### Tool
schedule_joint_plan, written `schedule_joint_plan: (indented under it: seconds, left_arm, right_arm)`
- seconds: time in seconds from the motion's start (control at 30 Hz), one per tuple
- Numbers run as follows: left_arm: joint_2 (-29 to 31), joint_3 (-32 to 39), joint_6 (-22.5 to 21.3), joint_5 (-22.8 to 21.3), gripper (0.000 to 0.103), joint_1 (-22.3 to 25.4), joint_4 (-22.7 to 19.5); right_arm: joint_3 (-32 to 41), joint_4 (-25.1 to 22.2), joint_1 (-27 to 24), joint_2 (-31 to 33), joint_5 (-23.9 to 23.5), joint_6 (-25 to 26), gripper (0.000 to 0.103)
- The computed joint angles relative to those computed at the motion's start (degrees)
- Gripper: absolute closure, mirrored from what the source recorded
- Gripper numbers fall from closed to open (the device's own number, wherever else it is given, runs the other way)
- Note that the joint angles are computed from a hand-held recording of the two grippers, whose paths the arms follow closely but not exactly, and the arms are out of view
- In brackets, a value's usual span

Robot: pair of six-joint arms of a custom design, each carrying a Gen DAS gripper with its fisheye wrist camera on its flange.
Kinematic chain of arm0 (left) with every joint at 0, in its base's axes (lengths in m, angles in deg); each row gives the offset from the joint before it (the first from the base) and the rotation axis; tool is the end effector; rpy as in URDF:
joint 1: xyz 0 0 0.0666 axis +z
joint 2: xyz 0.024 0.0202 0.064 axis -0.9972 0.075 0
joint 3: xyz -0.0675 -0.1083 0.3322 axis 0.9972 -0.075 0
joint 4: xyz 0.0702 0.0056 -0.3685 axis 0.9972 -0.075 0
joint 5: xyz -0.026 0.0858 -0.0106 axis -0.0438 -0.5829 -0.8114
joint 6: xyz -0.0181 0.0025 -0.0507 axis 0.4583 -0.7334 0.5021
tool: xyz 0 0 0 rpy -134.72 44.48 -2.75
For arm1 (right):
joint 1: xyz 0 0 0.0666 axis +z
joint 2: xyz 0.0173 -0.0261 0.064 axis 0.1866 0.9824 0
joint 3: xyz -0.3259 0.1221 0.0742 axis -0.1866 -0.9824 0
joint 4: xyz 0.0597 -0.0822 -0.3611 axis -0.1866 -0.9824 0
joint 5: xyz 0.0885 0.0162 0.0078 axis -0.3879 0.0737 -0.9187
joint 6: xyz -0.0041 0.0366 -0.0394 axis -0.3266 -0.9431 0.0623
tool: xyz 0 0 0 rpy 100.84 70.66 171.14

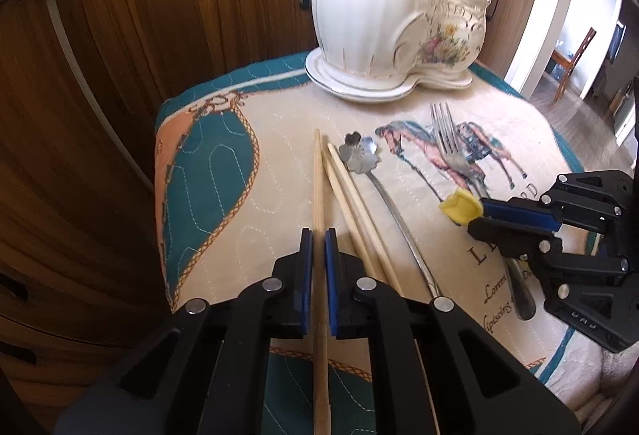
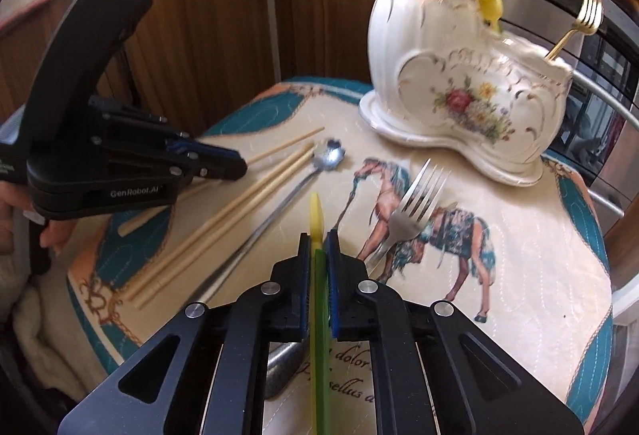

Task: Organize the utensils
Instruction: 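Grasp a chopstick with the left tool while the right tool grasps a green-yellow utensil, then drop the chopstick into the tall cup with left tool while right drops utensil in short cup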

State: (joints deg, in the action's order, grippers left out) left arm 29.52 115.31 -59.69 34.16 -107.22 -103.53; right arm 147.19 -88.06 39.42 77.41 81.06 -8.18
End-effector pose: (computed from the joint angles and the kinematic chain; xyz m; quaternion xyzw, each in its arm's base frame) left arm 0.4833 -0.1933 0.3709 0.2150 0.9247 -0.0764 0.3048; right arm 0.4090 0.2230 0.3533 -0.1927 0.8913 0.1151 0.3939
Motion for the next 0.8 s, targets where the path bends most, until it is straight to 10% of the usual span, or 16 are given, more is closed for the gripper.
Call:
schedule_joint_plan:
  seconds: [0.47, 0.8]
  left_arm:
    - [-4.5, 2.7, 5.2, 8.2, 0.097, 3.0, 15.3]
    - [5.6, 17.7, 13.9, 9.4, 0.097, 1.4, 27.9]
  right_arm:
    - [-4.0, 17.4, -5.7, -9.8, 6.3, -5.8, 0.094]
    - [7.3, 26.1, -12.5, -1.8, 6.8, -9.1, 0.094]
